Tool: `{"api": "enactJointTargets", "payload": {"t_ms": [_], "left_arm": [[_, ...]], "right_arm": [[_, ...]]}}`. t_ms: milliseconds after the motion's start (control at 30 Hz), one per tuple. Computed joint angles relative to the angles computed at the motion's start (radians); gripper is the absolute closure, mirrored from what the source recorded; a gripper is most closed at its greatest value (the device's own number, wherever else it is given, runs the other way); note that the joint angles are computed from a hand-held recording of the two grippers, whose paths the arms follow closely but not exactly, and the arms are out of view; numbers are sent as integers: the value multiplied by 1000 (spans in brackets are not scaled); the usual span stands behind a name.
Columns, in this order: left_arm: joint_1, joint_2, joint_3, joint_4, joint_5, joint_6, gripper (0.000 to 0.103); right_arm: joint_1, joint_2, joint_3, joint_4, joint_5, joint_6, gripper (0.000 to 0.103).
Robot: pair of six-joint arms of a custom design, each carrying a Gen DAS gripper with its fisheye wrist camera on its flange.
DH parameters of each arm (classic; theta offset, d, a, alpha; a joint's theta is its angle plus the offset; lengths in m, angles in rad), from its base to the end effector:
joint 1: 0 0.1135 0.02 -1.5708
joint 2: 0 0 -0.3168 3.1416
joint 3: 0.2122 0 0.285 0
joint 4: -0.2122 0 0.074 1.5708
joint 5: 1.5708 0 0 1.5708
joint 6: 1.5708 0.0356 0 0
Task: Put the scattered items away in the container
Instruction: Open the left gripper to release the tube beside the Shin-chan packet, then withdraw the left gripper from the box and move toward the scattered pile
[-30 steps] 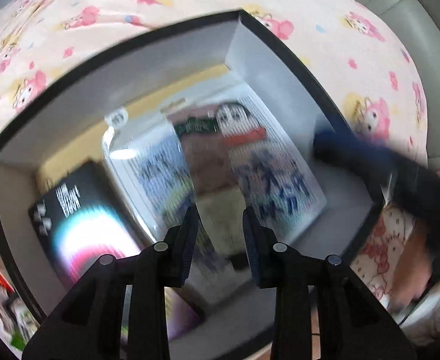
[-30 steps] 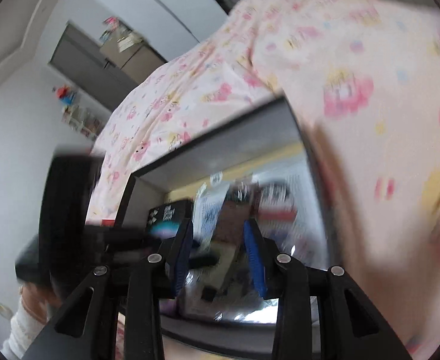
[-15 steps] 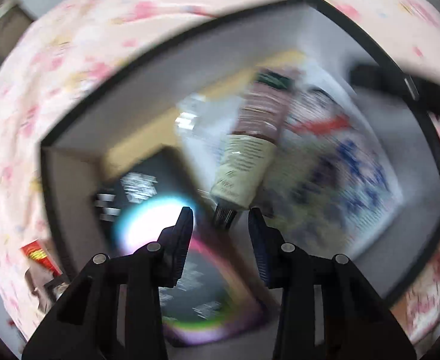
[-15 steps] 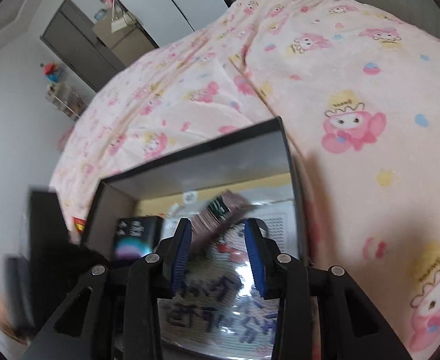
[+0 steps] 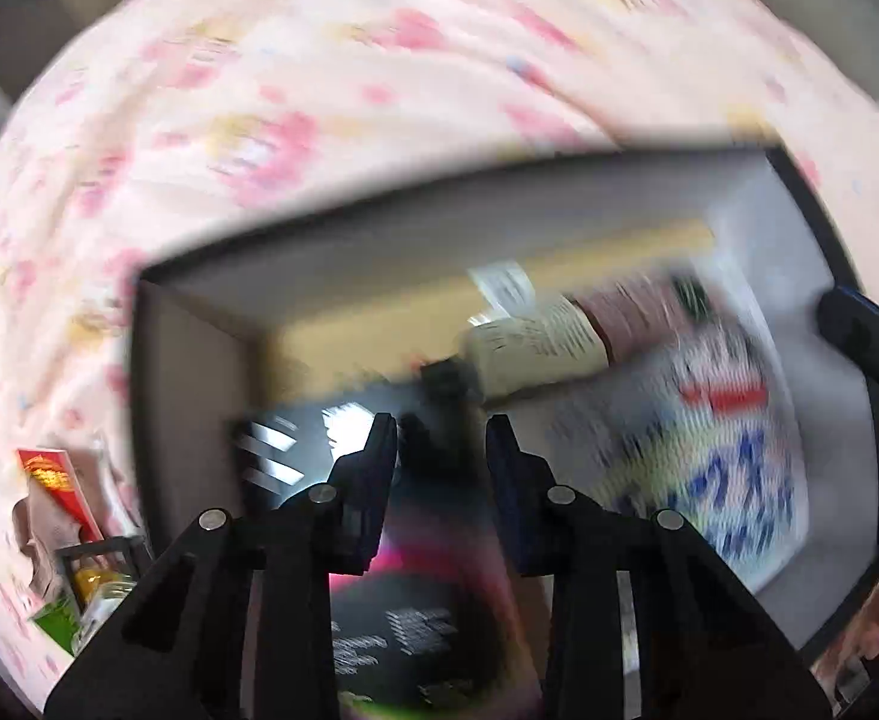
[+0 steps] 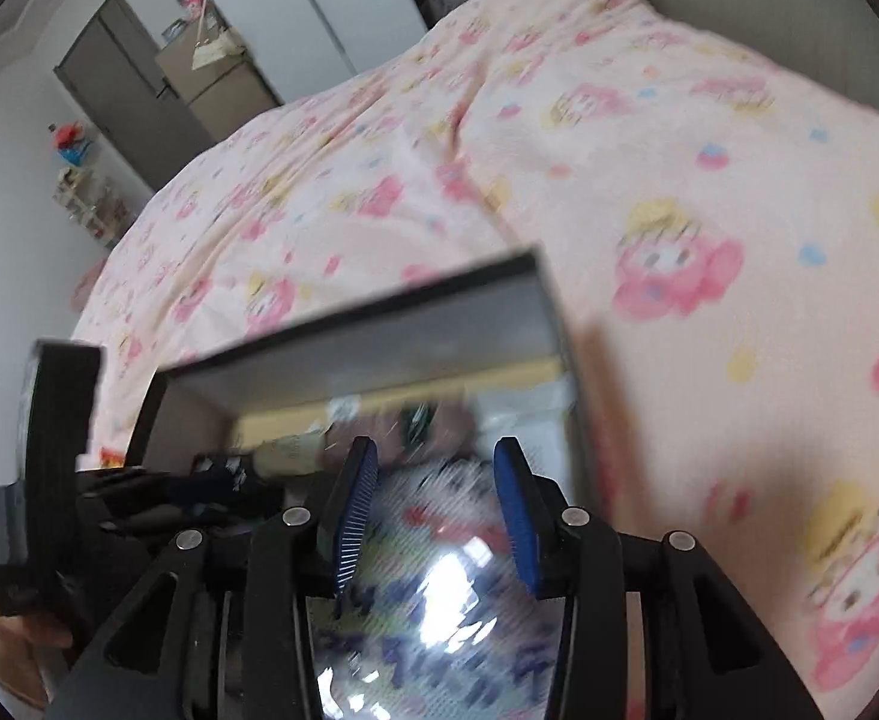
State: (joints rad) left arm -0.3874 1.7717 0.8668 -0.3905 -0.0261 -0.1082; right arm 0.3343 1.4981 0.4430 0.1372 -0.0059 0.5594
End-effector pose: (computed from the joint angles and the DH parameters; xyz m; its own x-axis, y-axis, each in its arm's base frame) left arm 0.3081 -0.1247 0.1365 -0.9259 0.2612 -0.2731 0.2727 0.9621 -0.0044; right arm 0.2391 0.0833 0.1296 -0.8119 0.2798 -0.5124 0.1172 0.9379 0.3264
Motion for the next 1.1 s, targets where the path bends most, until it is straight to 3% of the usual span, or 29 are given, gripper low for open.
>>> {"api": "enactJointTargets", "payload": {"t_ms": [33, 167, 267, 367, 467, 633, 733, 800, 967, 1100], "left_arm": [[16, -23, -13, 19, 29, -12, 72], [55, -19, -38, 75, 65, -50, 72], [87, 29, -25, 124, 67, -54, 72], [107, 113, 28, 141, 122, -84, 72], [87, 189, 95, 143, 112, -93, 77], [54, 225, 128, 118, 239, -89, 77], [44, 153, 61, 156, 207, -154, 77], [70, 67, -21, 191, 266, -163, 76], [70, 20, -78, 66, 326, -85, 76], [28, 25, -96, 70, 239, -105, 74]], "right_arm": [[-27, -17, 5, -16, 0, -22, 64], [-164, 21, 48, -15, -187, -82, 60], [-184, 60, 47, 31, -227, -60, 59], [-184, 36, 10, 73, -229, -37, 60], [-183, -23, -33, 97, -214, -33, 60], [-207, -100, -60, 61, -182, -32, 59], [-221, -96, -65, 53, -201, -36, 59], [-225, -102, -82, 50, -198, -23, 59], [-223, -152, -110, 13, -187, -6, 59], [-208, -229, -142, -32, -157, 4, 59]]}}
